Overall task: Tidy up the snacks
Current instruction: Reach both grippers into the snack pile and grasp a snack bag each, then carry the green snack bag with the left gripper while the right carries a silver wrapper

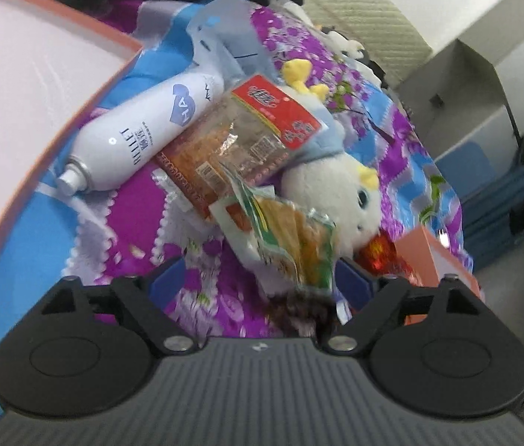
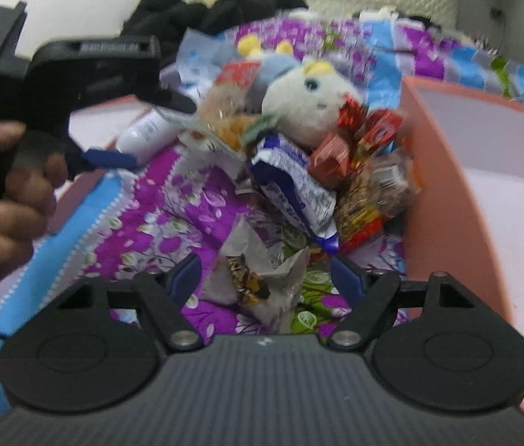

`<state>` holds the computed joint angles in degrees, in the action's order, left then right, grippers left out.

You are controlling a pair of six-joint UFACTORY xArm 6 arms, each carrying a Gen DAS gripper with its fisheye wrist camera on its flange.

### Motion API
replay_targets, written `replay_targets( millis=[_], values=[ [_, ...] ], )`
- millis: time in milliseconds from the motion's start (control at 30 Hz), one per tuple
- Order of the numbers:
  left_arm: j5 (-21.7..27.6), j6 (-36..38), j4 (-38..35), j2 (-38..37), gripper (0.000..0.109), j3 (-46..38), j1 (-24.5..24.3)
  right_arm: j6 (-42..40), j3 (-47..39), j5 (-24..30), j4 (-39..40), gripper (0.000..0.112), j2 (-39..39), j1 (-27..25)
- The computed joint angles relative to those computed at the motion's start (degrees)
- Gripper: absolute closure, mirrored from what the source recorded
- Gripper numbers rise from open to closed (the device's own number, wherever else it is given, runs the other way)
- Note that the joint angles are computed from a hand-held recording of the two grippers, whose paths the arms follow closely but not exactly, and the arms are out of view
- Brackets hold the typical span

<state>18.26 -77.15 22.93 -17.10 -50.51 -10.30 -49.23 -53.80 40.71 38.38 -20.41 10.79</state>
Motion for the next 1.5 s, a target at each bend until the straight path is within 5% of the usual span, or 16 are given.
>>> replay_targets(
  millis=[300,400,500,700,933,1100,1500],
  values=[
    [-3.71,12.54,-18.01,8.19,0.056,-4.46,0.52,5.56,-7.04,6.96,-4.27,0.041,8.28,0.81],
    [-5.05,13.65,-20.2,8.67,0.083,-4.48,0.42,6.14,-8.41,8.94,-4.44,0.046,9.65,0.31],
    [-7.29,14.98,-22.35,7.67,0.096,-3.1,0.09,5.31,-8.89,9.44,-3.92,0.049,10.27,0.08],
    [-12.44,11.0,-17.76,5.52,0.1,0.39,-0.11,3.1,-8.15,9.39,-2.34,0.055,9.64,-0.57],
    [-11.93,-2.47,-1.22,-1.99,0.101,5.27,-0.13,2.91,-3.54,6.18,-1.5,0.057,4.95,-1.63],
    [-5.06,-6.92,4.71,-10.14,0.101,8.37,-3.31,3.21,0.12,6.33,-1.1,0.057,-0.98,-3.42],
    [30.53,-11.4,12.33,-24.92,0.101,4.33,-23.57,3.74,1.15,16.47,1.64,0.059,-15.6,-12.39]
  ],
)
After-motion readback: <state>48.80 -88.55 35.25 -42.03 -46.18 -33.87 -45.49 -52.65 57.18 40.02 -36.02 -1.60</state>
